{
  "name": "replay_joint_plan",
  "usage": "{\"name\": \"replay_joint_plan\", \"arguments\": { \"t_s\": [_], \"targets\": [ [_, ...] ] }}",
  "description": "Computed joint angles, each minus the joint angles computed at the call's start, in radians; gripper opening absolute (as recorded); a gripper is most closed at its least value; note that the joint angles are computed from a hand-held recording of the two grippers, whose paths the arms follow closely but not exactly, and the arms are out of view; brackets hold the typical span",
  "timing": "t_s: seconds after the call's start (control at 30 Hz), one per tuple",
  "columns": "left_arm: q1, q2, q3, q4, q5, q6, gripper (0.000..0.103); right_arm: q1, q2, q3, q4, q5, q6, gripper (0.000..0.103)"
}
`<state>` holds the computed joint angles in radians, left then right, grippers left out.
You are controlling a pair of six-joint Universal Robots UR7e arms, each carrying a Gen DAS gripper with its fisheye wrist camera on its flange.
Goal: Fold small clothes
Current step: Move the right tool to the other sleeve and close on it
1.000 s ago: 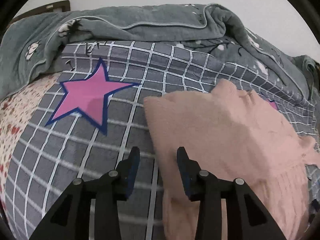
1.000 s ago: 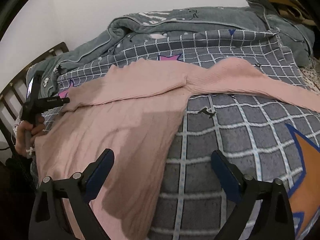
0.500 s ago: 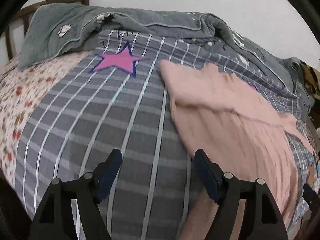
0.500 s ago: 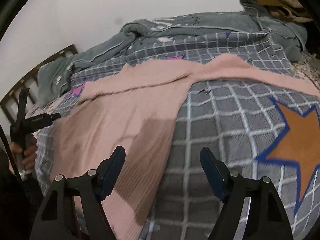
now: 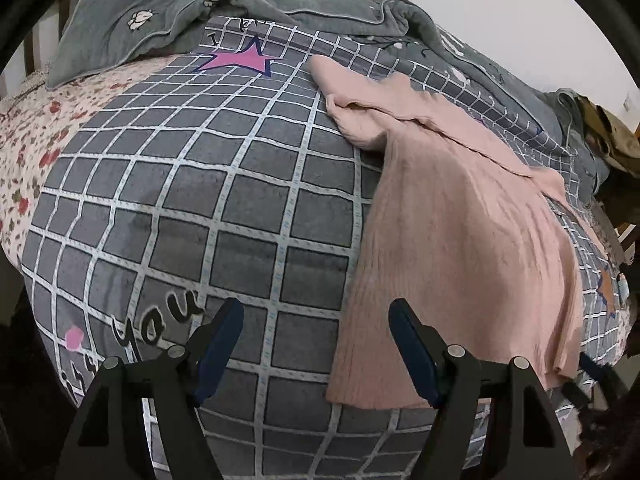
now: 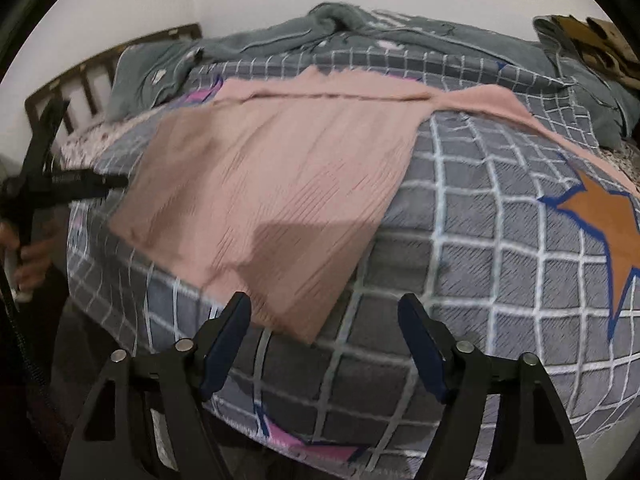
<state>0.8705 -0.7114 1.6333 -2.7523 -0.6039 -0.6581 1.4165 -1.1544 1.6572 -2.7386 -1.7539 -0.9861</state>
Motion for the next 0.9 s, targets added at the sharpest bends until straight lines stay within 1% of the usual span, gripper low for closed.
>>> {"name": "replay_joint_plan", "arguments": {
  "t_s": [0.03,0.07,0.1,0.13,0.17,0.2,0.23,0.3,0.33,0.37,0.43,0.47,0.5,0.53,0.6,0.63,0.67,0.73,0.77,0.83,0.9],
  "targets": [
    [-0.003,0.001,0.002,-0.003,0.001,0.003,0.073,-0.001,0.001,0.008,-0.014,0.001,-0.009,0.071],
    [-0.005,0.002,0.002,-0.001,0.004,0.006,0.073,0.000,0.005,0.026,-0.054,-0.010,-0.036,0.070],
    [-0.007,0.004,0.000,0.005,0.009,0.009,0.073,0.005,0.011,0.033,-0.082,-0.027,-0.054,0.066],
    [-0.010,0.006,-0.004,0.009,0.016,0.014,0.073,0.011,0.023,0.046,-0.135,-0.054,-0.090,0.064],
    [-0.011,0.008,-0.006,0.006,0.019,0.021,0.073,0.010,0.024,0.056,-0.155,-0.046,-0.108,0.063],
    [-0.011,0.010,-0.008,0.002,0.020,0.027,0.073,0.010,0.024,0.056,-0.162,-0.042,-0.110,0.058],
    [-0.010,0.013,-0.013,0.004,0.016,0.028,0.073,0.014,0.027,0.055,-0.167,-0.046,-0.109,0.056],
    [-0.005,0.015,-0.017,0.000,-0.012,0.031,0.073,0.020,0.040,0.054,-0.208,-0.061,-0.119,0.055],
    [-0.001,0.016,-0.016,-0.014,-0.039,0.038,0.073,0.022,0.045,0.052,-0.222,-0.069,-0.124,0.055],
    [0.003,0.018,-0.014,-0.031,-0.065,0.047,0.073,0.021,0.049,0.051,-0.228,-0.067,-0.127,0.053],
    [0.010,0.028,-0.019,-0.052,-0.100,0.060,0.073,0.019,0.050,0.040,-0.204,-0.054,-0.106,0.031],
    [0.012,0.036,-0.028,-0.047,-0.108,0.062,0.072,0.018,0.049,0.034,-0.182,-0.047,-0.092,0.005],
    [0.015,0.043,-0.039,-0.039,-0.116,0.064,0.071,0.017,0.048,0.030,-0.167,-0.043,-0.084,0.005],
    [0.017,0.051,-0.050,-0.025,-0.120,0.061,0.066,0.015,0.046,0.029,-0.164,-0.032,-0.085,0.005],
    [0.011,0.067,-0.065,-0.018,-0.091,0.068,0.044,-0.002,0.019,0.052,-0.183,0.038,-0.089,0.004],
    [0.013,0.067,-0.067,-0.014,-0.103,0.072,0.024,-0.011,0.003,0.057,-0.173,0.071,-0.076,0.004],
    [0.013,0.068,-0.065,-0.032,-0.110,0.080,0.007,-0.023,-0.015,0.060,-0.158,0.110,-0.057,0.004],
    [-0.003,0.072,-0.035,-0.148,-0.069,0.130,0.007,-0.050,-0.050,0.056,-0.126,0.188,-0.001,0.003],
    [-0.009,0.066,-0.020,-0.178,-0.073,0.158,0.007,-0.058,-0.059,0.053,-0.117,0.208,0.019,0.003],
    [-0.018,0.049,-0.002,-0.159,-0.088,0.167,0.007,-0.075,-0.076,0.050,-0.110,0.243,0.049,0.003],
    [-0.032,0.041,0.023,-0.162,-0.070,0.168,0.007,-0.085,-0.086,0.055,-0.106,0.249,0.047,0.003]
  ]
}}
